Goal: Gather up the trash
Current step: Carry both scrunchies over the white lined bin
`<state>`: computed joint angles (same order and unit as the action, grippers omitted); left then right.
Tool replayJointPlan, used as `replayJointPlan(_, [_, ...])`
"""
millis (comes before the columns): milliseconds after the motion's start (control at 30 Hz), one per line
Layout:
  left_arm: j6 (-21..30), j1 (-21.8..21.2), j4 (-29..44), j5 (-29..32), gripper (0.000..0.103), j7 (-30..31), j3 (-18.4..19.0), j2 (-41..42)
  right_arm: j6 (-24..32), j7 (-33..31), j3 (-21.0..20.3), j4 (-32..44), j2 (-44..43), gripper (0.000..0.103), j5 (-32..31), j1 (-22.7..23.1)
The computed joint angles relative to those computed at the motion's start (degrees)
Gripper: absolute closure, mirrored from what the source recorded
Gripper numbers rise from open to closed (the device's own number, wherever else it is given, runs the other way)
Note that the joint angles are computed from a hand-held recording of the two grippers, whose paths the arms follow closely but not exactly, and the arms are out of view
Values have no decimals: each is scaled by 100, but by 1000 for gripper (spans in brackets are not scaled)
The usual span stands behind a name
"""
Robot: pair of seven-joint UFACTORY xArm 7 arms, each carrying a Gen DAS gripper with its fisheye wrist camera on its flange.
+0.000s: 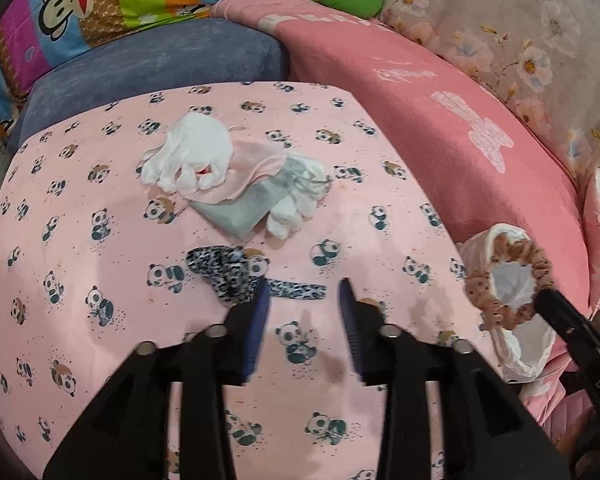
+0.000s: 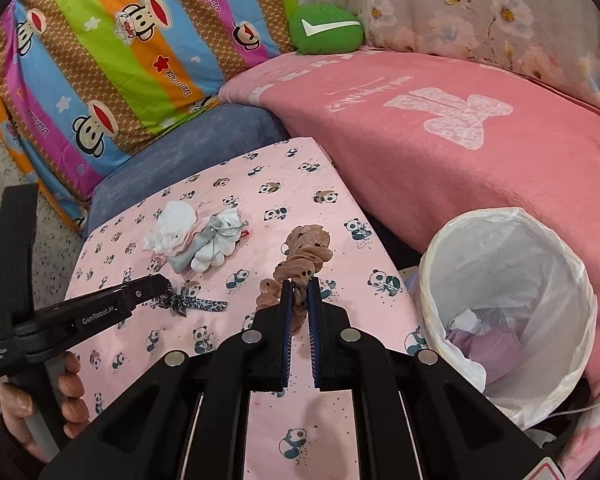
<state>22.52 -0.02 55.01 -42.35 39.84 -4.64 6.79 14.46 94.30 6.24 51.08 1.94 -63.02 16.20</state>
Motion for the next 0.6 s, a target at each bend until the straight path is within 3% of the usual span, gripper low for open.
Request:
replayJointPlan(33, [-152,2,-68,4,42,-6,16,11,-50,14,-15,-19,0,95,-25,-13])
replayJointPlan(67, [-289,16,-85,31,40,-3,33,81,-96,17,-26,-57,-21,95,-36,-25])
replayJointPlan(267, [-248,188,246,732,40,-651,63,695,-279,-3,-91,102,260,95,12,8])
replayJointPlan(433, [-220,295,509,1118,41,-976,-87,1048,-330,-384,-229,338,572,95,387,168])
replayJointPlan(567, [-257,359,627,1322,61,-1093,-208,1172,-358,-633,-389,478,759,95,645,332])
replayJointPlan(600, [-188,411,662,1320,75,-1046,-265,1181,-363,-702,-420,521,813,95,728,368])
